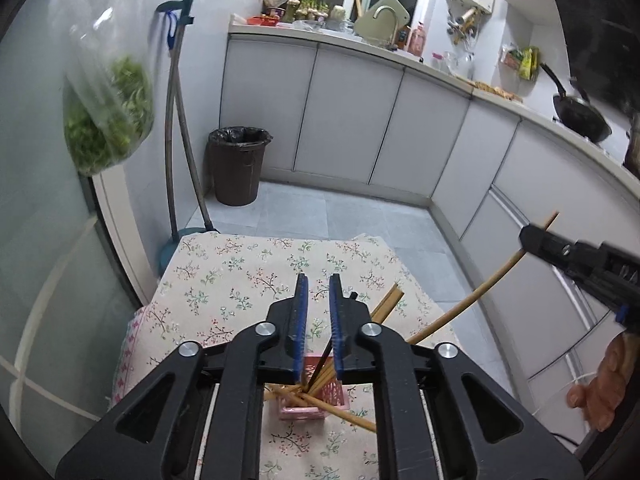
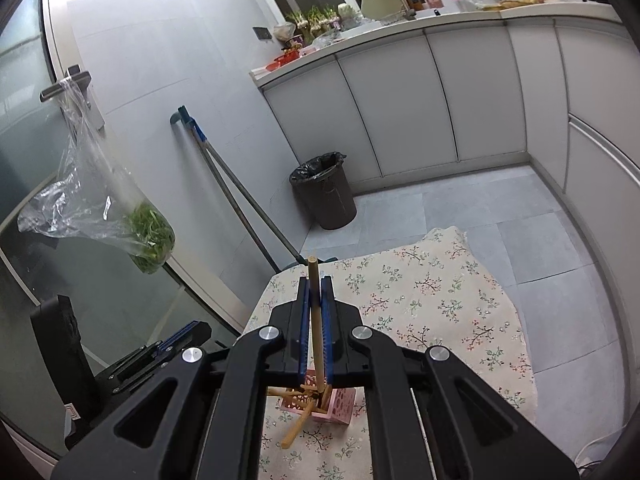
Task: Organize utensils
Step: 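Lift both chopsticks upright and carry them above the pink holder, then lower both chopsticks into the pink holder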
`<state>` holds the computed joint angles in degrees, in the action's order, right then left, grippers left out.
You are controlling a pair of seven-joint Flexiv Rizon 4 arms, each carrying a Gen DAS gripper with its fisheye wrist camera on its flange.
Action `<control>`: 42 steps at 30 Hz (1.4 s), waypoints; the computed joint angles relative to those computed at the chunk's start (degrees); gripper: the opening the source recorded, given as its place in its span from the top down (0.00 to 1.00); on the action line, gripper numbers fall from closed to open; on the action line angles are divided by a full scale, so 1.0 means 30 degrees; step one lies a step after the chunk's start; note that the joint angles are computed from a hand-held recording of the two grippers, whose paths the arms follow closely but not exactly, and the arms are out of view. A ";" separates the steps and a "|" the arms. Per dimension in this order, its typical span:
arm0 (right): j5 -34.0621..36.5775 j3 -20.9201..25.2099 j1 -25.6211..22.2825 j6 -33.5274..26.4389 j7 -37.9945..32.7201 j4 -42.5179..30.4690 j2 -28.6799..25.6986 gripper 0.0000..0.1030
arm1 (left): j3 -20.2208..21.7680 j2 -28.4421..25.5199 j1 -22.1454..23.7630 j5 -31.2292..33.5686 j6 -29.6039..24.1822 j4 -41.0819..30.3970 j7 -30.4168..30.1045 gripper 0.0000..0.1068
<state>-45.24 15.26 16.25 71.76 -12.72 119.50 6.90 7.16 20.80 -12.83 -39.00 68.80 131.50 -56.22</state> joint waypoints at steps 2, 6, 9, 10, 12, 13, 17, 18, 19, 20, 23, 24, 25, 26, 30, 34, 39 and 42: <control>-0.0104 0.0040 0.0084 -0.0208 -0.0051 -0.0135 -0.0193 0.95 | 0.0174 0.0095 -0.0202 -0.0529 0.0337 0.0139 0.0095 0.85; -0.0159 0.0038 0.0364 -0.0761 -0.0295 -0.0343 -0.0439 0.95 | 0.0405 0.0368 -0.0252 -0.1026 0.0753 0.0208 0.0057 0.81; -0.0451 0.0027 0.0584 -0.1219 -0.0276 -0.0452 -0.0649 0.95 | 0.0557 0.0439 -0.0313 -0.1346 0.0858 0.0192 0.0096 0.78; -0.0479 0.0018 0.0678 -0.1343 -0.0308 -0.0507 -0.0742 0.95 | 0.0553 0.0409 -0.0305 -0.1382 0.0819 0.0153 0.0104 0.78; -0.0509 -0.0026 0.0845 -0.1499 -0.0370 -0.0606 -0.0863 0.95 | 0.0614 0.0368 -0.0308 -0.1536 0.0716 0.0134 0.0204 0.78; -0.0540 -0.0044 0.0922 -0.1576 -0.0386 -0.0661 -0.0920 0.95 | 0.0598 0.0346 -0.0280 -0.1555 0.0646 0.0129 0.0214 0.78; -0.0586 -0.0126 0.1163 -0.1793 -0.0451 -0.0866 -0.1064 0.95 | 0.0561 0.0212 -0.0172 -0.1691 0.0399 0.0069 0.0262 0.78; -0.0623 -0.0138 0.1211 -0.1865 -0.0468 -0.0918 -0.1097 0.95 | 0.0555 0.0190 -0.0128 -0.1704 0.0296 0.0042 0.0272 0.78; -0.0589 -0.0147 0.1259 -0.1924 -0.0525 -0.0950 -0.1103 0.95 | 0.0552 0.0152 -0.0097 -0.1751 0.0232 0.0010 0.0301 0.78; -0.0572 -0.0153 0.1313 -0.1984 -0.0572 -0.1014 -0.1157 0.95 | 0.0540 0.0149 -0.0078 -0.1803 0.0194 0.0014 0.0327 0.78; -0.0528 -0.0176 0.1440 -0.2109 -0.0646 -0.1087 -0.1257 0.94 | 0.0503 0.0149 -0.0016 -0.1876 0.0061 0.0014 0.0439 0.78; -0.0459 -0.0177 0.1497 -0.2160 -0.0724 -0.1117 -0.1314 0.94 | 0.0474 0.0177 -0.0002 -0.1876 0.0036 0.0027 0.0453 0.78; -0.0140 -0.0163 0.1605 -0.2234 -0.1034 -0.1179 -0.1418 0.94 | 0.0455 0.0205 0.0023 -0.1855 0.0000 0.0034 0.0454 0.77; 0.0332 -0.0135 0.1745 -0.2398 -0.1398 -0.1262 -0.1533 0.91 | 0.0430 0.0221 0.0064 -0.1768 -0.0096 0.0028 0.0452 0.77; 0.0930 -0.0156 0.2031 -0.2420 -0.1630 -0.1280 -0.1683 0.87 | 0.0409 0.0207 0.0151 -0.1661 -0.0198 0.0056 0.0459 0.76; 0.0750 -0.0180 0.2080 -0.2466 -0.1400 -0.1179 -0.1529 0.87 | 0.0363 0.0192 0.0270 -0.1538 -0.0301 0.0049 0.0390 0.76; 0.0706 -0.0112 0.1910 -0.2371 -0.0931 -0.0779 -0.1075 0.74 | 0.0230 0.0503 0.0338 -0.0960 -0.0423 0.0216 0.0172 0.72; 0.0682 0.0033 0.1802 -0.2425 -0.0815 -0.0473 -0.0763 0.73 | 0.0093 0.0819 0.0272 -0.0474 -0.0402 0.0337 0.0011 0.67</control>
<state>-43.19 15.36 21.65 64.48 -15.16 118.08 4.61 7.44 23.25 -12.02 -40.42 67.59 132.51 -56.19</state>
